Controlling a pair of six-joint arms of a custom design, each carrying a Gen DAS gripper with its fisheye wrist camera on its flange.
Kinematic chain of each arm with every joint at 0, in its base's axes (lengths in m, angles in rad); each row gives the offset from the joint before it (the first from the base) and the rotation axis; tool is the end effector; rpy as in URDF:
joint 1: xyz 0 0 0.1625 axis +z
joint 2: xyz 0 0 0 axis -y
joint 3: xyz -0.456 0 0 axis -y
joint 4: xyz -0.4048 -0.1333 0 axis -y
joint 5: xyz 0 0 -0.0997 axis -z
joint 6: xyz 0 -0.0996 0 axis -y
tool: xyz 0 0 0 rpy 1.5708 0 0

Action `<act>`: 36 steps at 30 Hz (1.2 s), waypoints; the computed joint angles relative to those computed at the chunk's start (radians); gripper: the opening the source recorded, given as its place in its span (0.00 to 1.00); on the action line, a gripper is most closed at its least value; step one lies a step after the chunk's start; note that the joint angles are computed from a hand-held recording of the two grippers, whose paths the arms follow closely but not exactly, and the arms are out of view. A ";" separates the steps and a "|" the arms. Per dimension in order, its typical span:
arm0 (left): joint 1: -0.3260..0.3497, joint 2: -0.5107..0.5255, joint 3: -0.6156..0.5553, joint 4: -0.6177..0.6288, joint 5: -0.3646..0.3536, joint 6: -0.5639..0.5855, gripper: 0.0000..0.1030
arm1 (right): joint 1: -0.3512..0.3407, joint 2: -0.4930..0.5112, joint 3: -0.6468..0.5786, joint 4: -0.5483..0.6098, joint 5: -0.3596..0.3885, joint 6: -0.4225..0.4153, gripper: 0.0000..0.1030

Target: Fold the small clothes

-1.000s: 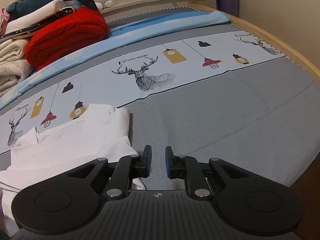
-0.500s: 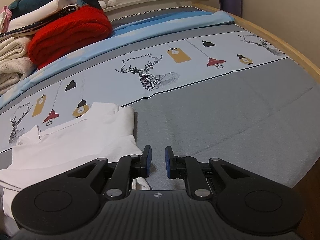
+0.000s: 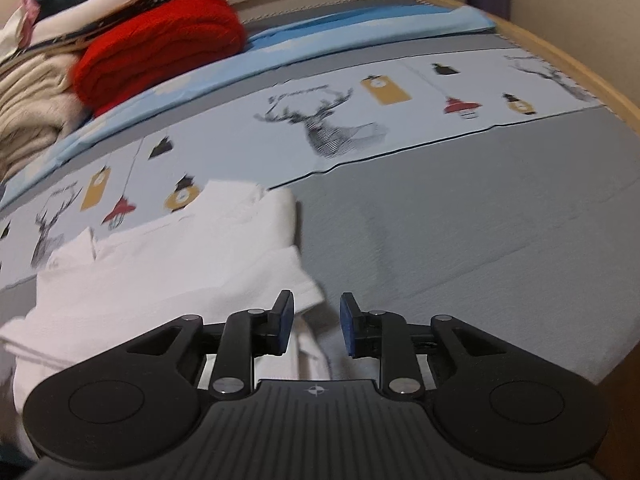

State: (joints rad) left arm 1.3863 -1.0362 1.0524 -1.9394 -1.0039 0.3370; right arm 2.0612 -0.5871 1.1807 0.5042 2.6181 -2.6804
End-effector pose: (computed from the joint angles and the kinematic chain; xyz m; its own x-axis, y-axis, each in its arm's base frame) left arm 0.0443 -0.7810 0.5039 -0.7578 0.2792 -0.5898 0.4479 0.8798 -0.1591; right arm 0.3472 -0.5505 0.0989 -0.7479 0.4503 0.4877 -0.0965 0.6531 -0.7511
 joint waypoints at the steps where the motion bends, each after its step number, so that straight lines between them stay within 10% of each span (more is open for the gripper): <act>1: 0.002 0.002 -0.006 0.016 -0.011 0.007 0.53 | -0.001 0.005 -0.007 0.007 -0.012 -0.004 0.27; 7: 0.001 0.003 0.004 0.095 -0.049 0.097 0.69 | -0.017 0.010 -0.018 0.021 -0.102 -0.038 0.46; 19: 0.018 0.057 -0.075 0.084 -0.172 -0.032 0.68 | -0.069 0.037 -0.072 0.029 -0.147 -0.013 0.46; 21: 0.011 0.064 -0.072 0.060 -0.145 -0.038 0.56 | -0.081 0.053 -0.102 0.054 -0.155 0.003 0.46; 23: 0.009 0.077 -0.086 0.058 -0.137 -0.047 0.14 | -0.090 0.064 -0.124 0.067 -0.168 0.009 0.46; 24: 0.009 0.083 -0.093 0.058 -0.143 -0.052 0.10 | -0.095 0.076 -0.145 0.092 -0.173 0.019 0.46; 28: 0.005 0.084 -0.088 -0.002 -0.159 -0.039 0.07 | -0.108 0.109 -0.211 0.166 -0.198 0.047 0.04; 36: 0.009 0.130 -0.150 -0.082 -0.184 -0.101 0.07 | -0.108 0.024 -0.123 -0.123 -0.126 0.007 0.00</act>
State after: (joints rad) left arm 1.3956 -0.9062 0.9027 -2.0211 -1.1878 0.2359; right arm 1.9528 -0.5629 1.0576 0.3812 2.4922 -2.6734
